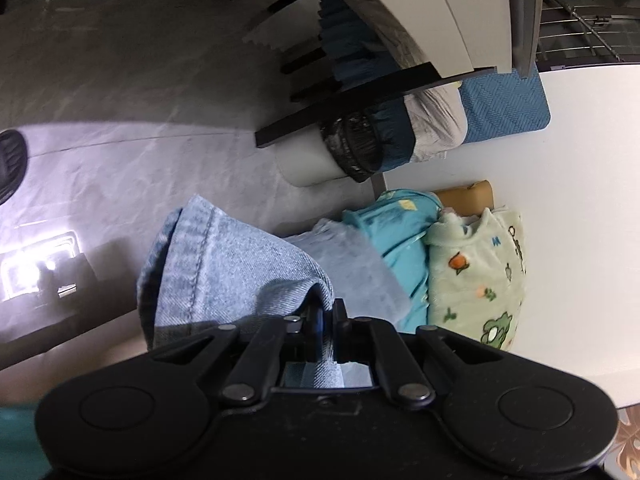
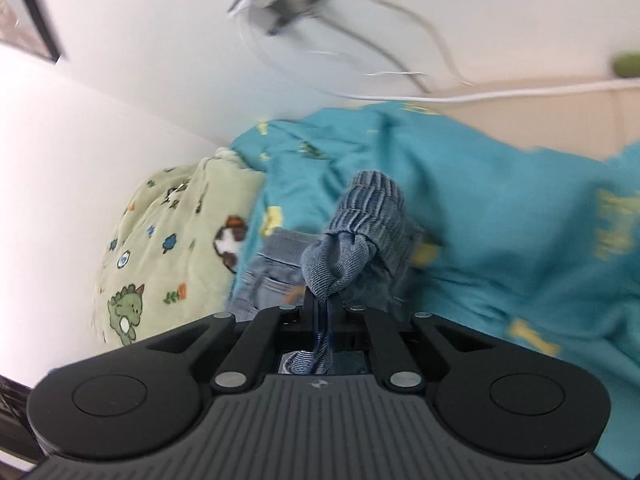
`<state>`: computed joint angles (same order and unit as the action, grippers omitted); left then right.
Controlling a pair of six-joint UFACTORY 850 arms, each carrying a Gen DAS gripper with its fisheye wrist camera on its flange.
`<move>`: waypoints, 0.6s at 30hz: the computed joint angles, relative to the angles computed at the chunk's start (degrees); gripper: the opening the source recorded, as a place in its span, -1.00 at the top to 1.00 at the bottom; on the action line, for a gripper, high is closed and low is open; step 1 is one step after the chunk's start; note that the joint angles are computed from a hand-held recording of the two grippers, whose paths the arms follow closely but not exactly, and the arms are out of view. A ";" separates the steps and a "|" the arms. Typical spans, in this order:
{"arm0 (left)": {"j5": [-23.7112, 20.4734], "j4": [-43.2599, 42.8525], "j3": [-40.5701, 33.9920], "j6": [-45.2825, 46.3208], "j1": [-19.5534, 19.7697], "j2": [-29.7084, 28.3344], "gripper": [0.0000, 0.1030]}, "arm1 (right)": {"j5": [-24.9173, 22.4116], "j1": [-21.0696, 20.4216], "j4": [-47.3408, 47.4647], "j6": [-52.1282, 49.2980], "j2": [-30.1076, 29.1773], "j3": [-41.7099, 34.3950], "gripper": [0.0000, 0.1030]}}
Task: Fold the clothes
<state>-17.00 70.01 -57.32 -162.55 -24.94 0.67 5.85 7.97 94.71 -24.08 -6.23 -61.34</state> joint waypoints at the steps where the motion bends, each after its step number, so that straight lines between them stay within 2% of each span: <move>1: 0.53 -2.59 -2.31 3.44 1.06 -1.91 0.94 | 0.34 0.06 5.43 -6.00 -1.83 -2.66 0.92; 4: 1.40 -10.93 -9.57 13.55 3.88 -8.27 0.94 | 1.73 0.18 20.96 -23.99 -7.89 -11.48 0.92; 7: 1.69 -22.97 -17.52 27.95 6.55 -15.35 0.94 | 4.99 0.65 35.20 -41.97 -15.95 -22.58 0.92; 10: -2.18 -33.71 -28.02 45.63 7.92 -23.86 0.94 | 8.92 0.59 49.75 -59.87 -24.91 -34.55 0.92; 13: -4.77 -40.15 -38.59 57.14 8.80 -32.59 0.93 | 14.71 0.48 57.32 -76.01 -35.71 -47.94 0.93; 15: -7.63 -45.20 -45.43 64.42 9.35 -38.42 0.93 | 17.46 0.04 61.79 -82.67 -42.41 -56.15 0.93; 18: -9.90 -52.49 -51.35 72.43 10.46 -44.46 0.93 | 18.07 -0.09 63.25 -88.54 -49.52 -64.22 0.93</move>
